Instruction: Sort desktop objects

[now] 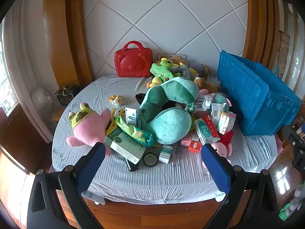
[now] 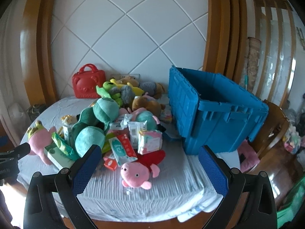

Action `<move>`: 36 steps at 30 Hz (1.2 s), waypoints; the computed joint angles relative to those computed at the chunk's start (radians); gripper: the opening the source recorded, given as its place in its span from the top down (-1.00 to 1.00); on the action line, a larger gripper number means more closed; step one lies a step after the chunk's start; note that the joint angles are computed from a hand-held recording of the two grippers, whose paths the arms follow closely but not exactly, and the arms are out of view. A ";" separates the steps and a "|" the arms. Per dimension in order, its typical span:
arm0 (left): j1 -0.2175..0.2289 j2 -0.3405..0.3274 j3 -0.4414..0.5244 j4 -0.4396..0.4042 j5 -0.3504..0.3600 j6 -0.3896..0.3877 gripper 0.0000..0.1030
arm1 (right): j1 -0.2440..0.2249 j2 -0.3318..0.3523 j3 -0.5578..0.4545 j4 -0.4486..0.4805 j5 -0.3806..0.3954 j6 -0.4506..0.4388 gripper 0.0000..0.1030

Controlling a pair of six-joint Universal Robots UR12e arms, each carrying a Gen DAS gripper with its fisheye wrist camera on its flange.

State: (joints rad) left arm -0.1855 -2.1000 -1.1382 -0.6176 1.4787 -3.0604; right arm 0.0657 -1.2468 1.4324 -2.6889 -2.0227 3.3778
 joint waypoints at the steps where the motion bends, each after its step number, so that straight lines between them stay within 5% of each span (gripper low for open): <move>1: 0.001 0.001 -0.002 0.002 -0.001 0.001 -0.98 | 0.000 0.000 0.001 0.002 0.003 0.004 -1.00; 36: 0.005 0.029 -0.050 0.033 -0.012 0.008 -0.98 | -0.002 -0.027 0.031 -0.002 0.034 0.005 -1.00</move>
State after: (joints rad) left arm -0.1806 -2.0710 -1.1881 -0.5847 1.4666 -3.0527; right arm 0.0637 -1.2742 1.4630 -2.6912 -1.9884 3.3831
